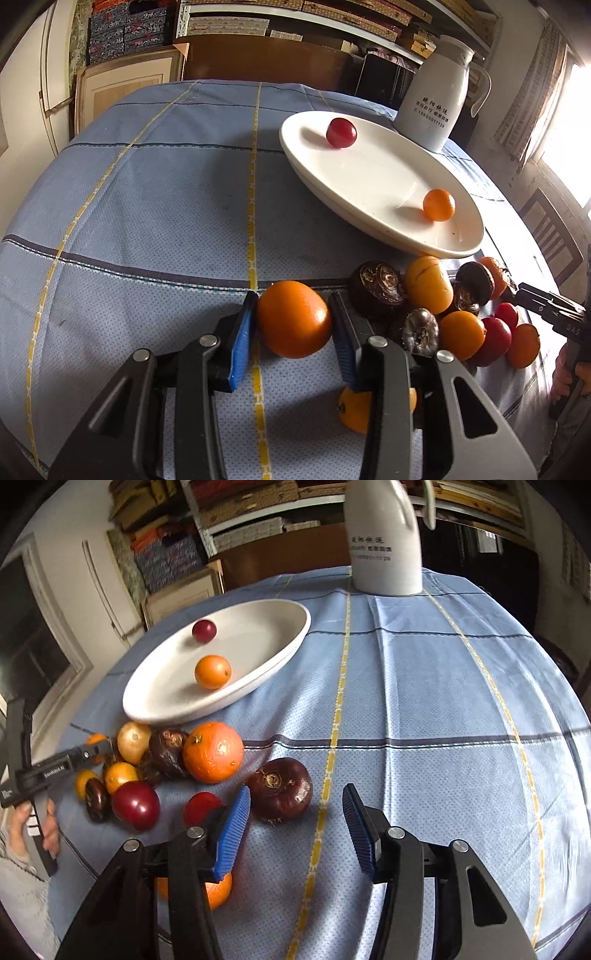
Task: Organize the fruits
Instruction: 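Lift the orange with the left tool while the right tool grasps the dark plum, then lower both fruits onto the white plate and open both tools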
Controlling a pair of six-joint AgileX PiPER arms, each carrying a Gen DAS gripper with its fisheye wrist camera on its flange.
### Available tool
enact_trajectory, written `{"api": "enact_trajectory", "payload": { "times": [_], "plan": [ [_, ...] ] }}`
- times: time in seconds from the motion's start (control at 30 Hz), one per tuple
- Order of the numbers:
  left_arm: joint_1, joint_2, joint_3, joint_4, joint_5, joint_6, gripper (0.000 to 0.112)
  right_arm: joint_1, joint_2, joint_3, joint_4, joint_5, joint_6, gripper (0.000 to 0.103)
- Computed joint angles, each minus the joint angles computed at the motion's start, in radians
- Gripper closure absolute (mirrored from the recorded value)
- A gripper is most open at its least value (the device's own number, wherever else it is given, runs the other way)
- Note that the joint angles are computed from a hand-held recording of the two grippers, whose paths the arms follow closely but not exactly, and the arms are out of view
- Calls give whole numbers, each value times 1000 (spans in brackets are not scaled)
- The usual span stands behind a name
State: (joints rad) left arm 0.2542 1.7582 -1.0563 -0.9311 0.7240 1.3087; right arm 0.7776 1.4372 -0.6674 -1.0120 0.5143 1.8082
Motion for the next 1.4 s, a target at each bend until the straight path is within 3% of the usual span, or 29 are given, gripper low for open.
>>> {"api": "enact_trajectory", "payload": {
  "times": [0.1, 0.17, 0.27, 0.43, 0.6, 0.77, 1.03, 1.13, 1.2, 1.27, 1.4],
  "plan": [
    [-3, -2, 3, 2, -6, 6, 74, -19, 44, -39, 35, -20, -78, 52],
    [-3, -5, 7, -2, -4, 15, 74, -11, 78, -77, 73, -1, -143, 65],
    [1, -13, 17, -16, 16, 45, 75, 11, 90, -96, 77, 27, -168, 66],
    [19, -53, 62, -85, 11, 122, 75, -8, 50, -52, 25, -26, -102, 66],
    [42, -75, 44, -144, 44, 123, 75, 9, -7, -31, -81, 8, 13, 66],
    [-72, -74, -50, -105, -13, 3, 75, -69, 7, -175, -35, -27, -137, 66],
    [-270, 40, -213, 58, -150, -198, 75, -222, 238, -445, 163, -129, -440, 66],
    [-284, 93, -263, 89, -139, -235, 74, -266, 299, -489, 225, -164, -489, 65],
    [-263, 100, -271, 59, -102, -196, 58, -296, 303, -472, 331, -232, -566, 58],
    [-254, 87, -254, 41, -123, -178, 47, -302, 280, -439, 306, -264, -543, 57],
    [-218, 71, -243, -1, -90, -147, 46, -286, 238, -384, 124, -272, -349, 49]
  ]
}}
